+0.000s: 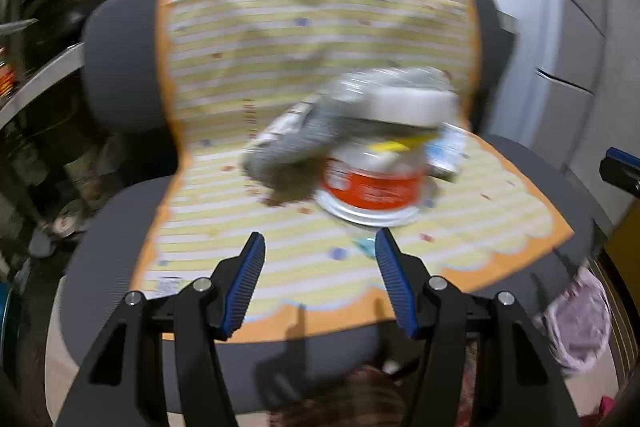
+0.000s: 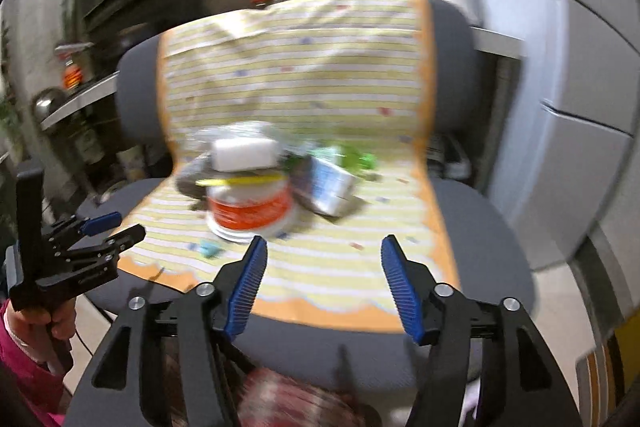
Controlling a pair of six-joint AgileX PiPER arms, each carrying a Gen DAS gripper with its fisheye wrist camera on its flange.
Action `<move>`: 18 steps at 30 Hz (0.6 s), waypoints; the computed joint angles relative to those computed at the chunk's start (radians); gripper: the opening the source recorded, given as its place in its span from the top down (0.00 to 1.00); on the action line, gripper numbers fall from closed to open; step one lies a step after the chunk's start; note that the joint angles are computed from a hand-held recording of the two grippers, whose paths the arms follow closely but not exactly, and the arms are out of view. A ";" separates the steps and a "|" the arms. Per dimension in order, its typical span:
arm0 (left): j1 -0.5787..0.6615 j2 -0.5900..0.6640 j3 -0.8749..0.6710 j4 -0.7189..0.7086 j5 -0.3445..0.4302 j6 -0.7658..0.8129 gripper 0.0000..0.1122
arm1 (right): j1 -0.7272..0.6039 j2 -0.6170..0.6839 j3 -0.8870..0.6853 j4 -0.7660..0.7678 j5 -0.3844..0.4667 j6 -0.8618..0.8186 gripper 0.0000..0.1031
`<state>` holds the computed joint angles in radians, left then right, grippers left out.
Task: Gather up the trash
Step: 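Return to the chair and grasp the white foam block with the right gripper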
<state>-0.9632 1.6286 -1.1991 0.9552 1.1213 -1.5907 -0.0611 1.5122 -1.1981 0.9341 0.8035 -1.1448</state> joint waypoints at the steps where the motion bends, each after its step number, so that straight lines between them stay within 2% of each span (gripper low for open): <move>1: 0.015 -0.019 0.015 -0.001 0.017 -0.006 0.44 | 0.037 0.011 -0.019 -0.017 -0.015 0.022 0.36; 6: 0.083 -0.079 0.066 -0.019 0.006 -0.013 0.41 | 0.190 0.111 -0.165 -0.107 -0.046 0.136 0.36; 10: 0.133 -0.094 0.069 -0.032 -0.032 0.009 0.41 | 0.255 0.221 -0.291 -0.175 -0.028 0.225 0.35; 11: 0.140 -0.088 0.060 -0.032 -0.034 0.015 0.41 | 0.260 0.256 -0.326 -0.161 -0.016 0.227 0.32; 12: 0.146 -0.086 0.057 -0.030 -0.036 0.019 0.41 | 0.264 0.277 -0.344 -0.142 -0.013 0.219 0.21; 13: 0.150 -0.086 0.057 -0.029 -0.040 0.021 0.41 | 0.264 0.307 -0.370 -0.112 -0.013 0.204 0.14; 16: 0.160 -0.082 0.057 -0.032 -0.050 0.027 0.41 | 0.268 0.379 -0.442 -0.065 -0.006 0.188 0.14; 18: 0.163 -0.077 0.055 -0.038 -0.050 0.032 0.41 | 0.274 0.454 -0.534 -0.075 0.034 0.251 0.14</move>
